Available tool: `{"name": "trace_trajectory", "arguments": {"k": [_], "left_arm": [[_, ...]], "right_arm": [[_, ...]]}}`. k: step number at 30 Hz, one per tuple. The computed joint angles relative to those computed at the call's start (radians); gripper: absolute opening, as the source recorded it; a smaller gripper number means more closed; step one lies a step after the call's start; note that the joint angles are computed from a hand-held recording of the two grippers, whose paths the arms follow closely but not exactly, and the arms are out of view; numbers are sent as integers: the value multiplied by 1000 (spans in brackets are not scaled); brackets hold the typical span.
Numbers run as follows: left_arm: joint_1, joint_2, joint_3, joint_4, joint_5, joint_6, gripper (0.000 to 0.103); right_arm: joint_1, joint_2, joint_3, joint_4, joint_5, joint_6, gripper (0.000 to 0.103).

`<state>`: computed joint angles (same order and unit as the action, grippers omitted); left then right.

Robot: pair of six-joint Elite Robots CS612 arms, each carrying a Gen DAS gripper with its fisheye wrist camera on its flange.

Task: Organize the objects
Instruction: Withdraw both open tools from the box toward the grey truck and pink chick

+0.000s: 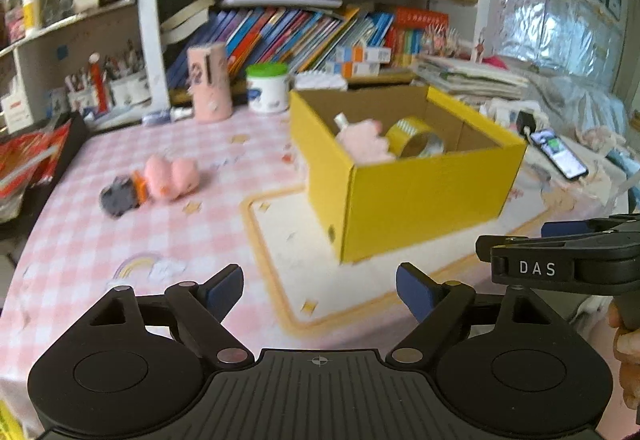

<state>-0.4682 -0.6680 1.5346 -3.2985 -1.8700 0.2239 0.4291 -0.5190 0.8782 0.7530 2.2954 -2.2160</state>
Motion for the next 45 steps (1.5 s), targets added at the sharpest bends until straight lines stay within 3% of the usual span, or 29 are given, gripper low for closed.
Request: {"name": "trace_trajectory", "arguments": {"k": [16,30,45], "left_arm": [[63,-43,95,20,42,46,89],[103,-61,129,-9,95,4,90],[136,-56,121,-58,110,-28,95]], "right_arm": [[71,115,-206,122,-89,-2,73],[92,178,-345,149,-158,-71,79],[105,259,-530,194,-160,-143,82]]}}
